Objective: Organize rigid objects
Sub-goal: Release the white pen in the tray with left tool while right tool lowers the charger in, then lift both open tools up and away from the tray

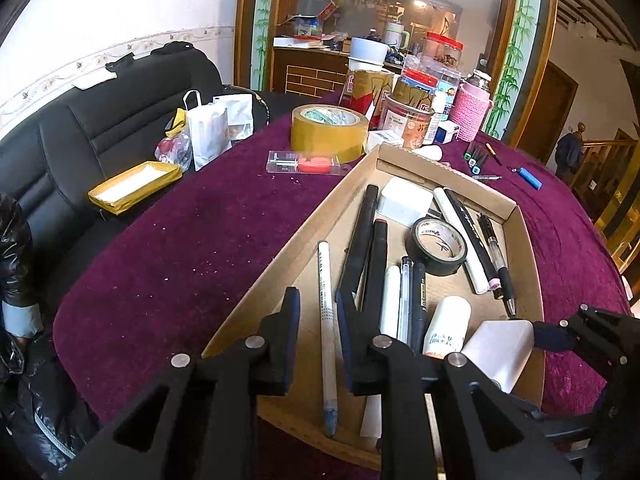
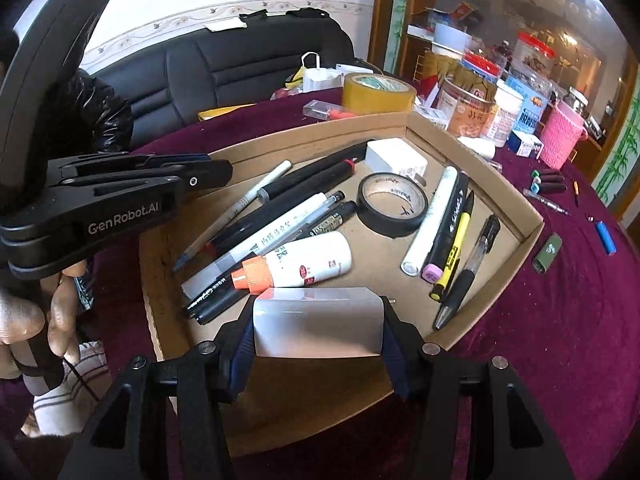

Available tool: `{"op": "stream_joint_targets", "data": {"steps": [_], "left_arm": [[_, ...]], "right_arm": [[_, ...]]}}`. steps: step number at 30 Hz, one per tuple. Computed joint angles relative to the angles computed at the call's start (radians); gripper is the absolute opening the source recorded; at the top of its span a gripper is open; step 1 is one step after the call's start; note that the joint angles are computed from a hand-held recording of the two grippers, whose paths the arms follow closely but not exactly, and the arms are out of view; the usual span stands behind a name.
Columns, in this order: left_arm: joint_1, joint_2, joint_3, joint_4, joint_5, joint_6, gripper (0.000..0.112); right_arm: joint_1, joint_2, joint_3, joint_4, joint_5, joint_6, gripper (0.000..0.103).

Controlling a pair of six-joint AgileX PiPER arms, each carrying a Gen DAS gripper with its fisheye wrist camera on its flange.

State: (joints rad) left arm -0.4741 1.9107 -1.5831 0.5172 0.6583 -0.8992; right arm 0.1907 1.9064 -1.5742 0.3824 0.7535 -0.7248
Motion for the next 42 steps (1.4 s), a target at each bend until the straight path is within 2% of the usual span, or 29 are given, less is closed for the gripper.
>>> {"op": "stream_joint_targets", "data": {"steps": [4, 6, 8, 10, 13, 15, 17, 20, 21, 24, 26, 28, 29, 30, 32, 33, 34, 38, 42], "left_arm": [[-0.010, -0.017, 0.018, 0.040, 0.000, -0.042, 0.040], [-0.014, -0.028, 0.030, 0.061, 0.000, -0.066, 0.050], [-0.017, -0.039, 0.040, 0.087, -0.001, -0.095, 0.061], [-0.021, -0.048, 0.047, 0.104, -0.001, -0.119, 0.066], [-0.032, -0.061, 0.054, 0.121, 0.000, -0.145, 0.071], [-0.050, -0.081, 0.071, 0.172, 0.004, -0.196, 0.072], [-0.067, -0.107, 0.094, 0.237, 0.010, -0.260, 0.077], [-0.131, -0.149, 0.124, 0.438, 0.114, -0.444, 0.086], [-0.173, -0.156, 0.123, 0.533, 0.202, -0.524, 0.088], [-0.278, -0.178, 0.132, 0.722, 0.396, -0.682, 0.101], [-0.344, -0.211, 0.167, 0.830, 0.464, -0.768, 0.103], [-0.387, -0.233, 0.190, 0.892, 0.487, -0.815, 0.103], [-0.400, -0.237, 0.196, 0.904, 0.485, -0.825, 0.103], [-0.397, -0.239, 0.185, 0.877, 0.443, -0.803, 0.103], [-0.357, -0.255, 0.174, 0.760, 0.297, -0.707, 0.103], [-0.334, -0.250, 0.152, 0.669, 0.245, -0.634, 0.103], [-0.323, -0.233, 0.131, 0.612, 0.233, -0.586, 0.103], [-0.354, -0.165, 0.067, 0.589, 0.335, -0.559, 0.103], [-0.370, -0.123, 0.022, 0.540, 0.367, -0.523, 0.103]], "right_arm": [[0.015, 0.003, 0.015, -0.057, -0.093, 0.039, 0.062], [0.015, 0.000, 0.016, -0.086, -0.107, 0.063, 0.064], [0.012, -0.020, 0.034, -0.098, -0.124, 0.065, 0.072], [0.009, -0.049, 0.062, -0.099, -0.156, 0.055, 0.083], [0.001, -0.084, 0.088, -0.075, -0.191, 0.049, 0.084], [0.010, -0.101, 0.103, -0.160, -0.250, 0.157, 0.085], [-0.002, -0.108, 0.102, -0.188, -0.269, 0.216, 0.085], [-0.062, -0.129, 0.114, -0.070, -0.266, 0.186, 0.085], [-0.080, -0.138, 0.125, -0.026, -0.265, 0.166, 0.085], [-0.143, -0.184, 0.191, 0.151, -0.267, 0.079, 0.085], [-0.180, -0.223, 0.250, 0.265, -0.280, 0.020, 0.086], [-0.215, -0.266, 0.316, 0.399, -0.291, -0.067, 0.089], [-0.227, -0.289, 0.353, 0.458, -0.305, -0.104, 0.090], [-0.238, -0.310, 0.388, 0.513, -0.317, -0.141, 0.091], [-0.250, -0.348, 0.444, 0.581, -0.335, -0.183, 0.091], [-0.253, -0.361, 0.461, 0.592, -0.339, -0.192, 0.092], [-0.252, -0.375, 0.481, 0.594, -0.348, -0.198, 0.093], [-0.223, -0.430, 0.567, 0.573, -0.404, -0.211, 0.095], [-0.175, -0.436, 0.609, 0.445, -0.395, -0.107, 0.095]]}}
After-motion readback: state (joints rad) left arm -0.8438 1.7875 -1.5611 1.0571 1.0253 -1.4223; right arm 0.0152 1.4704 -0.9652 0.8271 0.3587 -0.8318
